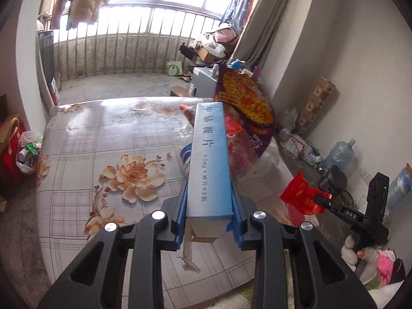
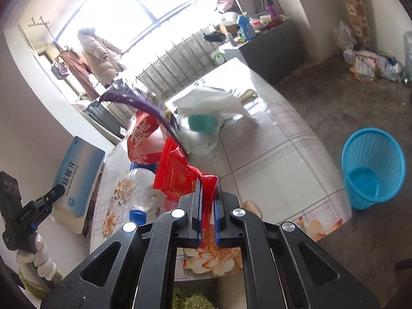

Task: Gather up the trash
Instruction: 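Carry both items over the blue wastebasket and open both tools to drop them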

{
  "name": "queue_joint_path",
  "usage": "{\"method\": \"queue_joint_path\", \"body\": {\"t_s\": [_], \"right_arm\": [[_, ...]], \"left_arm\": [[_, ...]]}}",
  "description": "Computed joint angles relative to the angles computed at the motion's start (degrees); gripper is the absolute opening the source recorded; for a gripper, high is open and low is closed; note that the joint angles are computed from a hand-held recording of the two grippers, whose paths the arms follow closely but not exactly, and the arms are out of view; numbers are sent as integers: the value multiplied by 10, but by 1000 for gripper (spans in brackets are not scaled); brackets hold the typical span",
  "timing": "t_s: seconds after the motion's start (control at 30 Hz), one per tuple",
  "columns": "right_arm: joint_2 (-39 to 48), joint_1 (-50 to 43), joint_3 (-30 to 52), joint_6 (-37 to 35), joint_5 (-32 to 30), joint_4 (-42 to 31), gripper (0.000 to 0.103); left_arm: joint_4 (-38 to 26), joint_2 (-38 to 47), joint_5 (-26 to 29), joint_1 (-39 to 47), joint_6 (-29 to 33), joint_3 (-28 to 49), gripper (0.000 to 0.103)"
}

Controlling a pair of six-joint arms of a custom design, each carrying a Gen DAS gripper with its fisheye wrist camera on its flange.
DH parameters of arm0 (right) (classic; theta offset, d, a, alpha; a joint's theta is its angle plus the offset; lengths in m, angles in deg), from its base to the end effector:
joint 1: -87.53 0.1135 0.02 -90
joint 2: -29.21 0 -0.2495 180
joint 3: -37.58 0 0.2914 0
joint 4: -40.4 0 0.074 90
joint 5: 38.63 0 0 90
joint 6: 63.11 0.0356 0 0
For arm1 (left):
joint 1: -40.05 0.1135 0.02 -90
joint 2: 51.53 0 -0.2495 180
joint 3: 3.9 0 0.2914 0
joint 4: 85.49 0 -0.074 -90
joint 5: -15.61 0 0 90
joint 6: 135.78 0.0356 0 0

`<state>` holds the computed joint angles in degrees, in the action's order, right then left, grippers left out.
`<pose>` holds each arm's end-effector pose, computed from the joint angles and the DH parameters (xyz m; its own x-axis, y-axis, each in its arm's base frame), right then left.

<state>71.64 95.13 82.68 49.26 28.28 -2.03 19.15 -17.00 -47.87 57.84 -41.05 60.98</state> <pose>0.2053 0.0415 0.2271 -0.7463 0.2536 -0.6154 -0.1476 0.8385 0.5245 0.1389 0.0279 0.3273 -0.6689 -0.1371 -0.7306 0.0826 0.9630 -0.2564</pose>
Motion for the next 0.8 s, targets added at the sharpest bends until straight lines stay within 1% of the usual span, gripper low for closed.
{"method": "queue_joint_path", "body": {"t_s": [0.03, 0.13, 0.2, 0.3, 0.33, 0.37, 0.47, 0.5, 0.57, 0.6, 0.7, 0.73, 0.8], "right_arm": [[-21, -27, -2, -8, -5, -10, 5], [-74, -143, -8, -39, -38, -40, 5], [-88, -231, -12, -63, -57, -54, 5], [-59, -347, -14, -81, -82, -48, 5], [-42, -382, -15, -83, -90, -37, 5], [-24, -397, -17, -79, -83, -24, 5], [49, -430, -17, -63, -60, 27, 5], [80, -433, -15, -60, -45, 46, 5], [159, -438, -4, -47, -25, 94, 6], [203, -442, 7, -44, -19, 113, 6], [340, -444, 49, -36, 3, 169, 6], [392, -442, 71, -30, 9, 184, 6], [479, -449, 113, -22, 5, 205, 6]], "left_arm": [[12, -5, -13, -55, -28, 3, 28], [70, 41, -59, -231, -100, 28, 28], [110, 103, -91, -337, -124, 58, 28], [176, 223, -121, -447, -135, 112, 28], [187, 279, -119, -473, -138, 143, 28], [199, 335, -121, -495, -146, 174, 28], [217, 504, -160, -555, -152, 283, 28], [217, 560, -167, -569, -151, 323, 28], [199, 687, -174, -589, -157, 432, 28], [180, 753, -183, -598, -159, 499, 28], [101, 933, -180, -612, -159, 710, 28], [83, 992, -182, -617, -157, 782, 29], [34, 1102, -184, -622, -144, 926, 29]]}}
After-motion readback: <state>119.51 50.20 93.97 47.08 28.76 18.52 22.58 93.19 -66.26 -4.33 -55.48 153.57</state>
